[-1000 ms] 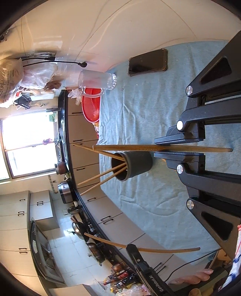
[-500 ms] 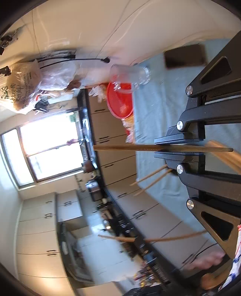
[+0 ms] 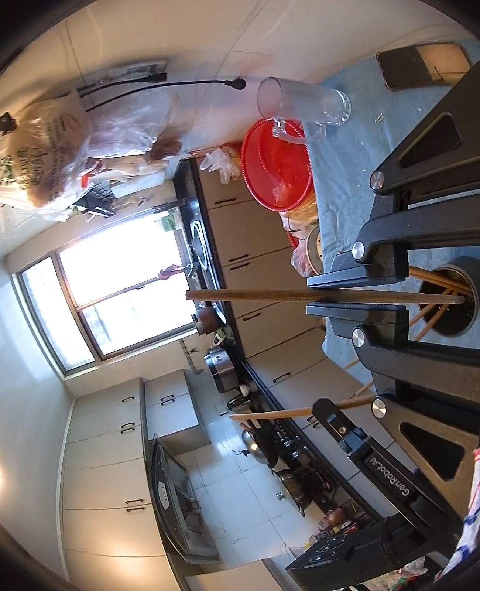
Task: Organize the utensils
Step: 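Lower both chopsticks into the black holder and open both tools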
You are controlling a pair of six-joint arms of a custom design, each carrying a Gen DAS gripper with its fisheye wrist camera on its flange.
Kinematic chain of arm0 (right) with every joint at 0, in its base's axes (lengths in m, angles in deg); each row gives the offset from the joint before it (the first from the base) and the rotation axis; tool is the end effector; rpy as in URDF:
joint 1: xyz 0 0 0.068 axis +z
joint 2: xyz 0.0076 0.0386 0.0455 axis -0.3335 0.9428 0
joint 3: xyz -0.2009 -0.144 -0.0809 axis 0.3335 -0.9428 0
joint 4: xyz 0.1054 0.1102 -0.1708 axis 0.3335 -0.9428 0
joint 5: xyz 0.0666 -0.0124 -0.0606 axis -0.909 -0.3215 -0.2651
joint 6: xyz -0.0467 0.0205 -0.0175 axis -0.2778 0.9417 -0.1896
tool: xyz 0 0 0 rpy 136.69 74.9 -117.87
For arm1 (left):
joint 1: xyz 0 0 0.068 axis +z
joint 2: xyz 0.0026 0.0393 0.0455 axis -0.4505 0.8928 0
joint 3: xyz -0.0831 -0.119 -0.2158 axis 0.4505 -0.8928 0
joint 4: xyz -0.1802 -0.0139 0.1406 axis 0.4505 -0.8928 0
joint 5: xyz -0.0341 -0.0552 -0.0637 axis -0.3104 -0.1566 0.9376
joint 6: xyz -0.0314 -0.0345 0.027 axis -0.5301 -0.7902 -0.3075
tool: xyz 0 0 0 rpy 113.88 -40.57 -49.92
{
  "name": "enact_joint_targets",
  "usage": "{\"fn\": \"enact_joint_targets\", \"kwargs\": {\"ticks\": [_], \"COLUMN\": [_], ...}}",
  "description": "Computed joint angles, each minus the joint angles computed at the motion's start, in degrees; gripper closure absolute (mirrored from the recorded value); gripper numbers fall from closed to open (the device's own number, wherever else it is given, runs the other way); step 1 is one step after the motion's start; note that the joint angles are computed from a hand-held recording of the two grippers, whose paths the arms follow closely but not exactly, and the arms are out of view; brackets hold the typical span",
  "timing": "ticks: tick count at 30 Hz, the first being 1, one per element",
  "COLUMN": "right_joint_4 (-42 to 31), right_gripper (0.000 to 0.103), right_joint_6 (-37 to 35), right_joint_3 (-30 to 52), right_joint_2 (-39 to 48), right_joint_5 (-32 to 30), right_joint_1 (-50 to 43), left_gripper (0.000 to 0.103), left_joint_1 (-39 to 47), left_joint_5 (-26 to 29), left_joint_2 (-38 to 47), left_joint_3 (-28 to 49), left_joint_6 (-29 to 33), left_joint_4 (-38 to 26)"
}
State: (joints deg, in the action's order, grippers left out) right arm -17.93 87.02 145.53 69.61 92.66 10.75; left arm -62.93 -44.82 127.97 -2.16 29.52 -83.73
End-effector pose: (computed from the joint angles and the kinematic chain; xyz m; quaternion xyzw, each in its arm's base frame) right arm 0.1463 0.0752 0.3673 0.0236 0.7989 0.1792 0.5736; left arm 0.2070 -0.1385 0.3590 -0.0304 0.7815 -0.2226 0.5820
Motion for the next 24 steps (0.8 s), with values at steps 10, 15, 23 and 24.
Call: {"fn": "enact_joint_targets", "kwargs": {"ticks": [10,15,23,24], "right_joint_4": [4.08,4.68,5.18,5.32], "right_gripper": [0.096,0.096,0.096,0.096], "right_joint_6": [-0.22,-0.10,0.79,0.92], "right_joint_3": [-6.02,-7.15,-8.96,-9.37], "right_joint_2": [1.08,1.43,1.81,1.84], "right_joint_5": [-5.57,-6.41,-6.27,-6.31], "right_joint_1": [-5.33,-5.74,-5.04,-4.97], "left_gripper": [0.096,0.096,0.096,0.096], "left_joint_1": [-0.68,-1.15,-1.72,-1.84], "left_joint_5": [-2.45,-3.46,-3.66,-3.75], "left_joint_2": [6.27,6.51,4.84,4.68], "left_joint_3": [-2.90,-4.55,-6.81,-7.12], "left_joint_6": [2.46,3.59,4.43,4.55], "left_joint_4": [7.77,8.67,8.14,8.13]}}
